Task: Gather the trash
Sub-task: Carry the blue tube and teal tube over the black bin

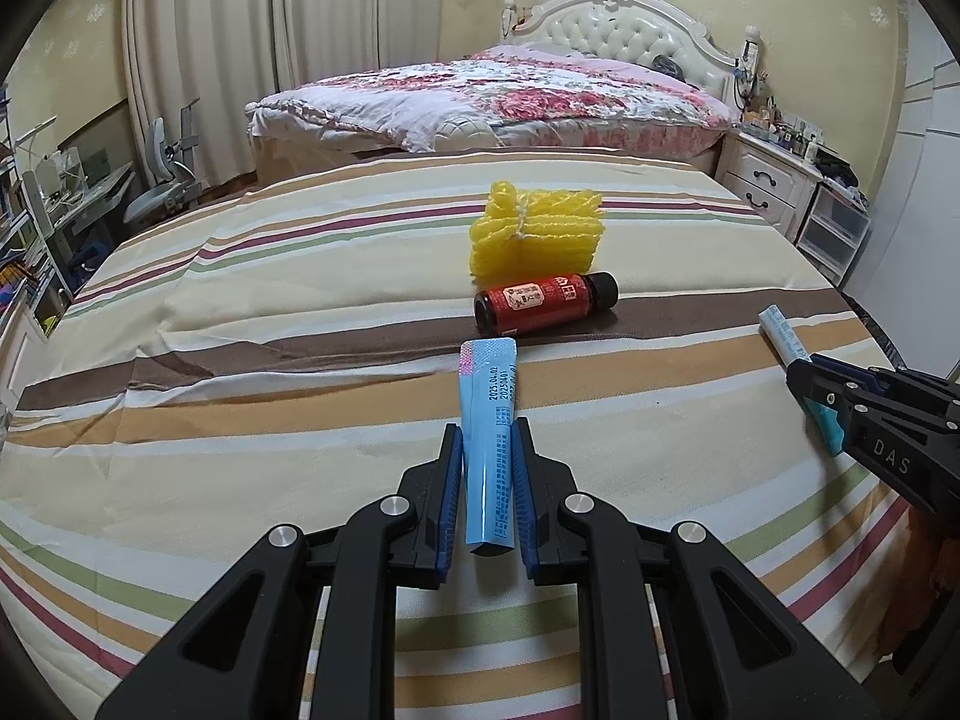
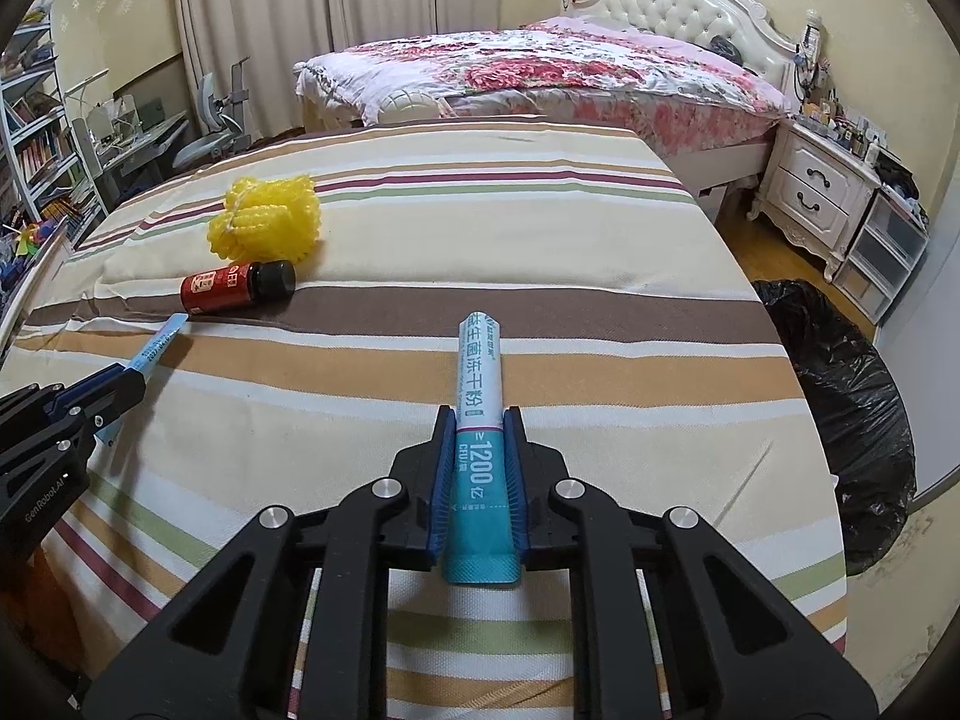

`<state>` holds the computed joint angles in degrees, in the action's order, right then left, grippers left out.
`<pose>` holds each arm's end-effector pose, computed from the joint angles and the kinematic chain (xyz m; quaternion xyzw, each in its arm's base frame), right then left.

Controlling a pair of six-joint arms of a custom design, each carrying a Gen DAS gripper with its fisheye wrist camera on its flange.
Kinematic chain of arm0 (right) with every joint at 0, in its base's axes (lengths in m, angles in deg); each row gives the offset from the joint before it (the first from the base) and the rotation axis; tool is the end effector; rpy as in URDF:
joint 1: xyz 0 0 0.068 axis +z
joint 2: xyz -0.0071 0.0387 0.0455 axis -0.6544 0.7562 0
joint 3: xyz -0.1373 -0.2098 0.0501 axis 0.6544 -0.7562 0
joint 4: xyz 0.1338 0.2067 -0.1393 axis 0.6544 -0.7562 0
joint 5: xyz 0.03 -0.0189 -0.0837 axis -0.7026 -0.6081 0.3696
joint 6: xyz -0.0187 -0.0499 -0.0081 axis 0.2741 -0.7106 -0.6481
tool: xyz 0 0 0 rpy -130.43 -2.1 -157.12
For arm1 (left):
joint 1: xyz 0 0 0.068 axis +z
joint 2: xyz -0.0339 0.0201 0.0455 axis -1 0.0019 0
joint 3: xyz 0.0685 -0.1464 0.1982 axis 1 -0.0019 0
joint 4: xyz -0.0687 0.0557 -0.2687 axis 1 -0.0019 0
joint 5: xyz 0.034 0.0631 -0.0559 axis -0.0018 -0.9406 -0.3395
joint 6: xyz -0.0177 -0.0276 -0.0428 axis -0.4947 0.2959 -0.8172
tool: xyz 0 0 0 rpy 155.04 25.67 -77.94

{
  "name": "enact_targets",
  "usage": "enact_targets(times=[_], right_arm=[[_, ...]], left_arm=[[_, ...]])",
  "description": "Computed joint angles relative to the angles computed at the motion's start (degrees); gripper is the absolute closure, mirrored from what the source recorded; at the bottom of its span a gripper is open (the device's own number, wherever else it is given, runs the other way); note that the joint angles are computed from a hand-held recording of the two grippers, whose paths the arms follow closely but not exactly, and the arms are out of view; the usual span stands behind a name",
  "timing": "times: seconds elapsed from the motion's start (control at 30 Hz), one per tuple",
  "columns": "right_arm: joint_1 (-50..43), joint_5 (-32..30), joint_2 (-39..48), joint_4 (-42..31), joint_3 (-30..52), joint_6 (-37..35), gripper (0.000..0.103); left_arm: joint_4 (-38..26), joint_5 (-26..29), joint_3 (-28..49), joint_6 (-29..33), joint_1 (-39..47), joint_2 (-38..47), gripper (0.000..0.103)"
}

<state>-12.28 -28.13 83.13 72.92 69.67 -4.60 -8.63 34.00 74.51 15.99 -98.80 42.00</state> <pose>0.2725 0.1362 0.0831 -0.0069 0.9363 0.0044 0.3512 0.3067 -0.0507 0.0828 0.1130 0.9206 -0.0529 0.3700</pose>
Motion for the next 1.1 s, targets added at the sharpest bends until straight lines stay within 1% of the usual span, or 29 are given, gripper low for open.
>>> enact_targets(times=[0.17, 0.27, 0.4, 0.57, 0.7, 0.83, 1.0, 1.1], right_arm=[[-0.21, 0.24, -1.86, 0.65, -1.56, 0.33, 0.087], [-0.33, 0.96, -3.64, 0.79, -2.68, 0.40, 0.087], [-1.50, 1.81, -8.14, 0.76, -5.53, 0.38, 0.087], [-5.47, 2.43, -15.17, 0.20, -9.22, -0.68, 0.087], [-10.17, 3.38, -19.67, -0.18, -11.50, -2.60, 0.087], [-16.50, 2.71, -22.64, -0.08, -13.02, -4.85, 0.087], [-24.21, 0.82, -23.38, 1.86, -13.74, -7.41, 0.087], [-28.10, -0.29, -22.34, 3.71, -13.49, -8.73, 0.087]], left_arm=[[0.06, -0.69, 0.38, -0.60, -1.57, 0.04, 0.086], [-0.08, 0.33, 0.34, -1.70, -2.55, -0.68, 0.086], [0.39, -0.22, 0.32, -2.25, -4.90, -1.98, 0.086], [0.98, -1.38, 2.19, -2.94, -9.77, -1.75, 0.086], [1.21, -2.44, 5.59, -3.57, -14.84, 0.44, 0.086], [1.45, -2.88, 9.55, -4.06, -19.04, 3.20, 0.086], [0.85, -3.22, 16.69, -4.39, -23.78, 8.61, 0.086], [0.80, -3.94, 21.84, -4.34, -26.52, 12.58, 0.086]])
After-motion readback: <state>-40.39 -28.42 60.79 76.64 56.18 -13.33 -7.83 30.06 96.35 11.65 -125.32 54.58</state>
